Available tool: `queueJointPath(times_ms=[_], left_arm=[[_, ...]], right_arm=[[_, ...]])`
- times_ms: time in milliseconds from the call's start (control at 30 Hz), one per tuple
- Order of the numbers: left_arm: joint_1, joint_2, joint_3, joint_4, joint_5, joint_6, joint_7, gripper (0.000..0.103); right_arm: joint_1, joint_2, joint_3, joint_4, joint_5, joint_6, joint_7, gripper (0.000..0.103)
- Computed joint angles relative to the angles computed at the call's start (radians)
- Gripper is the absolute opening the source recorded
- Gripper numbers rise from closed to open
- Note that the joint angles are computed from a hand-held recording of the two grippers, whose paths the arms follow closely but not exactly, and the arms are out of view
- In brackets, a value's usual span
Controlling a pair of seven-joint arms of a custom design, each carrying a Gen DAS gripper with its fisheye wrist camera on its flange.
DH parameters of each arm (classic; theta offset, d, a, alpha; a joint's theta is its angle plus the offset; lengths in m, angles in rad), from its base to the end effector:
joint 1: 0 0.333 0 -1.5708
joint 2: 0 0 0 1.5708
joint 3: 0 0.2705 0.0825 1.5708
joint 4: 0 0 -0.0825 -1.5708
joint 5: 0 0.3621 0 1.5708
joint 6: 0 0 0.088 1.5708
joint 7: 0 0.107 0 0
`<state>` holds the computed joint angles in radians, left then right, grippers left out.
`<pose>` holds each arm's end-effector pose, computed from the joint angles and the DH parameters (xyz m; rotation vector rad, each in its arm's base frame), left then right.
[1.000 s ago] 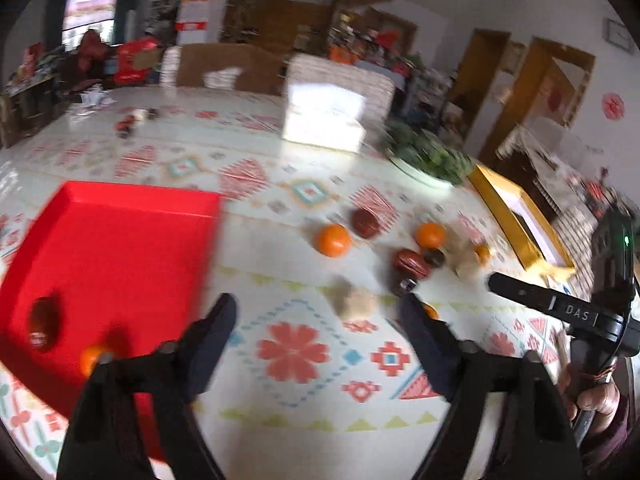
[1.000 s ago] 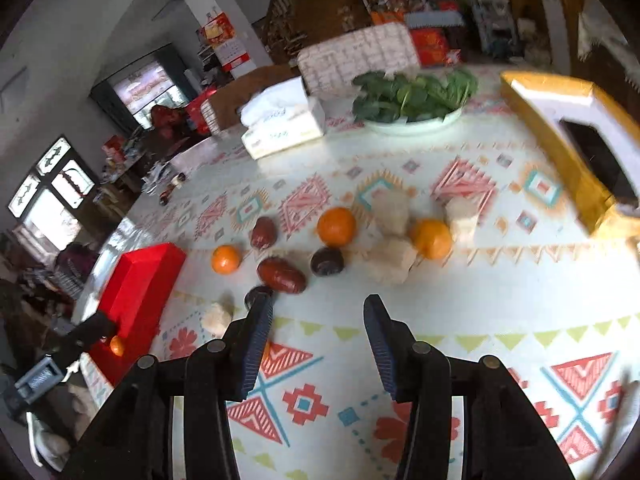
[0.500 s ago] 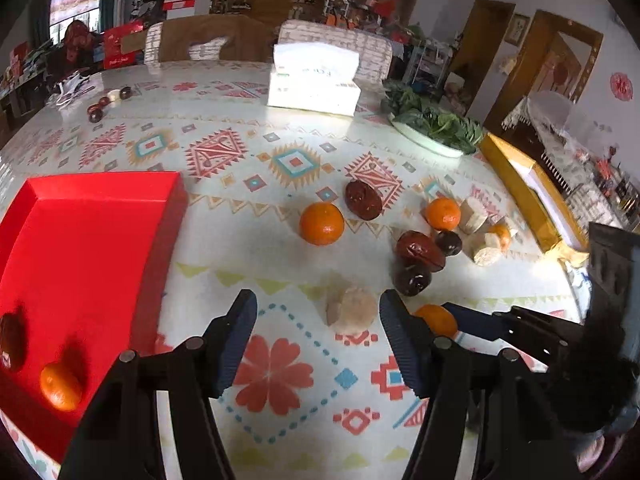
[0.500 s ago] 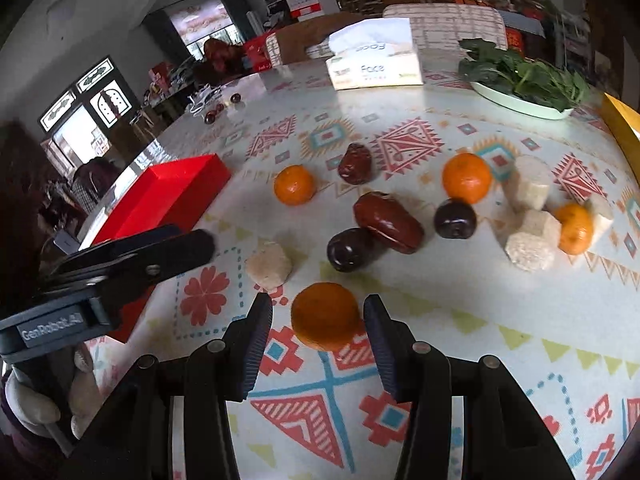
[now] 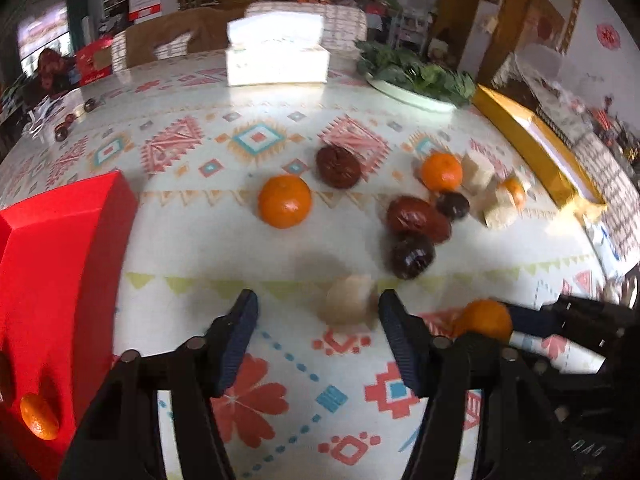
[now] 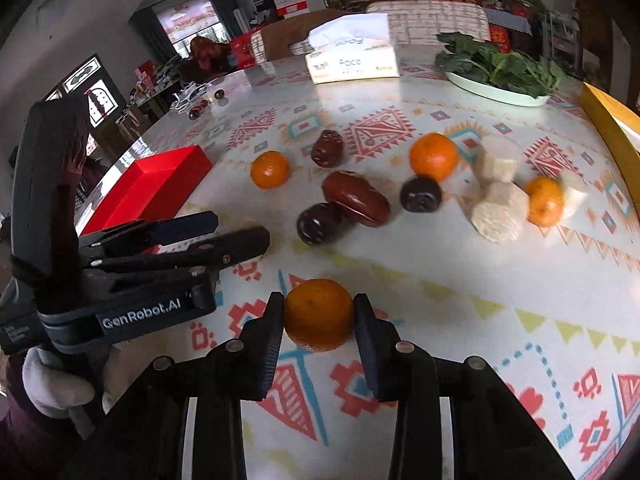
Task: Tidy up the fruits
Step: 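Grasp a white rice cake block with the left tool while the right tool grasps a mandarin, then move both held items over the red tray and open both tools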
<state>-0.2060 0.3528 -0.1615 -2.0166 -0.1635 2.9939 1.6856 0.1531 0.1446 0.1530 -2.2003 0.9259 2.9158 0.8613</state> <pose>0.5808 -0.2053 0.3225 -1.6291 2.2103 -0.8084 0.5413 0.1183 0.3344 -1.8730 1.6032 -0.2140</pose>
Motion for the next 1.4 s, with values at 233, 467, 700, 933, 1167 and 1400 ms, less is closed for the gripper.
queueJointPath(times_ms=[233, 467, 700, 933, 1167, 1400], left_arm=[[0.094, -0.043, -0.11, -0.057, -0.119, 0.045, 0.113, 0.016], [0.371, -0.196, -0.357, -0.138, -0.658, 0.08, 0.518, 0.016], [0.36, -0.28, -0.189, -0.183, -0.596, 0.105, 0.436, 0.016], [0.295, -0.198, 0.043, -0.134, -0.327, 0.075, 0.176, 0.016], [0.362, -0.113, 0.034, -0.066, -0.375, -0.002, 0.203, 0.016], [0.394, -0.103, 0.006, -0.057, -0.451, -0.008, 0.261, 0.022]], right_arm=[[0.008, -0.026, -0.011, -0.024, 0.0, 0.017, 0.02, 0.038], [0.04, -0.052, -0.006, -0.003, -0.002, 0.017, 0.014, 0.038], [0.083, 0.01, 0.018, 0.162, 0.031, -0.065, -0.012, 0.038], [0.14, 0.271, 0.059, 0.495, -0.218, -0.173, 0.211, 0.038], [0.227, 0.496, 0.04, 0.756, -0.495, -0.252, 0.455, 0.038], [0.219, 0.563, 0.069, 0.819, -0.641, -0.256, 0.56, 0.039]])
